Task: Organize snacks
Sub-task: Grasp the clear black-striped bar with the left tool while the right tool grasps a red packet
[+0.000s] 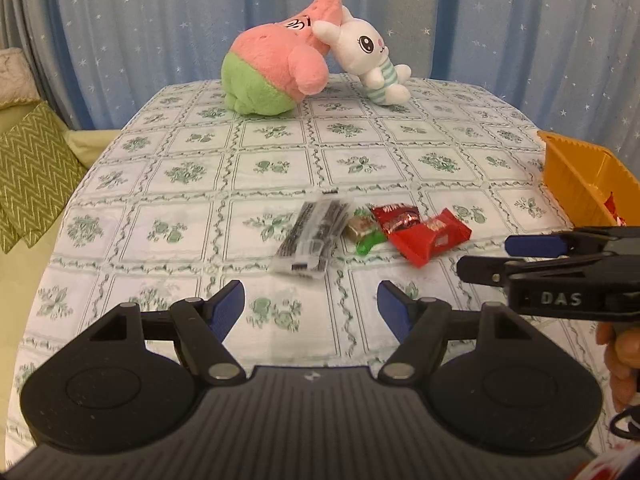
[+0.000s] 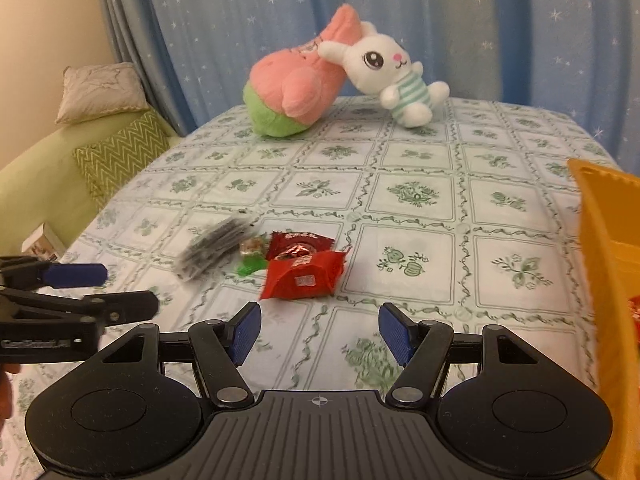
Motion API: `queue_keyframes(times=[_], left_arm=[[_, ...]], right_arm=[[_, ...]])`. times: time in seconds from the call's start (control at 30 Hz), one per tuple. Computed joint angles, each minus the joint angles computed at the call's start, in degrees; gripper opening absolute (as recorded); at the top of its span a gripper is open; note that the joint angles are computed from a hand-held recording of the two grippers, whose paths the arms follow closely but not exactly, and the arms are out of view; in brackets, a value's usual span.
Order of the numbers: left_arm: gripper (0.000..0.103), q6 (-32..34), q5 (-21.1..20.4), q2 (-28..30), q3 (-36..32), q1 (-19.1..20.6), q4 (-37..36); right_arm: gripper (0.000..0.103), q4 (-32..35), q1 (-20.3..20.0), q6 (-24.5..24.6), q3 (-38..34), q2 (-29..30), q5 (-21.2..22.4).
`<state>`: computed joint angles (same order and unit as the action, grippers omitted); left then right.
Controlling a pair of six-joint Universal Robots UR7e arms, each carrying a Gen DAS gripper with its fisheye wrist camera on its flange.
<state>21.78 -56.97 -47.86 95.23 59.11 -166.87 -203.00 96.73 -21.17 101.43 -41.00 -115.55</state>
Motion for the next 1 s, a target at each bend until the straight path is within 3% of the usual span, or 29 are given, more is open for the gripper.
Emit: queue_keyframes(times=[0.23, 0.57, 0.63, 0.7, 1.0], left_arm=[[0.070, -0.08, -0.15, 2.62, -3.83, 1.03, -0.19], [0.070, -0.74, 0.20, 3.98, -6.14, 1.93, 0.55], [0.070, -0.64, 0.16, 4.10, -6.30, 1.96, 0.63], [0.070, -0.59, 0.10, 4.21, -6.40, 1.98, 0.75], [0.070, -0.09, -1.71, 5.34, -8.06, 2.66, 1.41]], right_arm=[[0.066, 1.02, -2.31, 3.65, -2.68, 1.05, 5.95], [0.065, 0.40, -2.43, 3.52, -6.90, 4.52, 6.56], [0.048, 0.02, -2.15, 2.04, -7.27, 5.14, 6.12], [0.040, -0.46, -1.94, 0.36, -7.44, 5.64, 5.71], [0.025, -3.53, -1.60, 0.18, -6.20, 5.20, 5.37]])
